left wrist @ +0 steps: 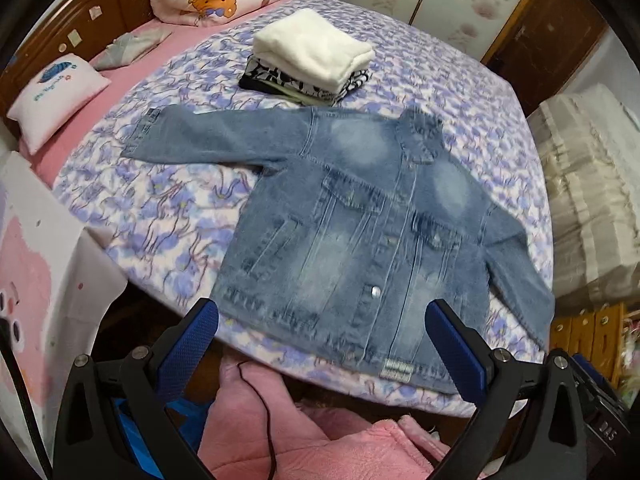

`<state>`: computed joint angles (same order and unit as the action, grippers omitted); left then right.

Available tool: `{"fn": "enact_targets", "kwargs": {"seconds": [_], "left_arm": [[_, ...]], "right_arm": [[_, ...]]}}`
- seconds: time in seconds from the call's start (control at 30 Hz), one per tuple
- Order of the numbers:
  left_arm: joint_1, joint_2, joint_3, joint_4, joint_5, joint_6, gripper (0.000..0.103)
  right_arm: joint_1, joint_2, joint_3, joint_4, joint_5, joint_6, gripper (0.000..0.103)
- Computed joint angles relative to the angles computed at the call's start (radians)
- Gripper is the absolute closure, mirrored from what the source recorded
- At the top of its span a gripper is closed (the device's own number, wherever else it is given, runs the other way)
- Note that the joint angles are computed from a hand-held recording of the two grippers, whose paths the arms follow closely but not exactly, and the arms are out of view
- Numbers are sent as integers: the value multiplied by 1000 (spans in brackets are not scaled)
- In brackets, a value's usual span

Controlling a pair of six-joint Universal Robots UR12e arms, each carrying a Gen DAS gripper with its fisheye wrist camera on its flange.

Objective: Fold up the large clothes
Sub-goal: 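Grasp the denim jacket's sleeve cuff with the left gripper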

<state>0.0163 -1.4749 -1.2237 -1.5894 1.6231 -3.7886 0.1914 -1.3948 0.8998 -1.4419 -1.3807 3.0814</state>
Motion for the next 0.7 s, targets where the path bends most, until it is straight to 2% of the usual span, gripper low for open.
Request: {"fn": "enact_targets", "kwargs": {"seconds": [0.1, 0.17, 0.33, 0.43, 0.57, 0.7], "left_arm": [[77, 19, -28, 66, -70, 47, 0], [126, 19, -29, 79, -112, 87, 1], [253, 6, -9, 34, -202, 205, 1], [337, 0, -8, 16, -245, 264, 1], [451, -10, -23, -1, -303, 296, 1], [529, -28, -41, -29, -317, 313, 1]], "right_arm": [[28, 43, -52, 20, -11, 41, 1], [62, 83, -102, 35, -25, 79, 1], [133, 177, -234, 66, -26, 151, 1], [179, 231, -301, 41, -56, 189, 1], [233, 315, -408, 47, -106, 201, 1], [281, 414, -544, 104, -147, 223, 1]]}}
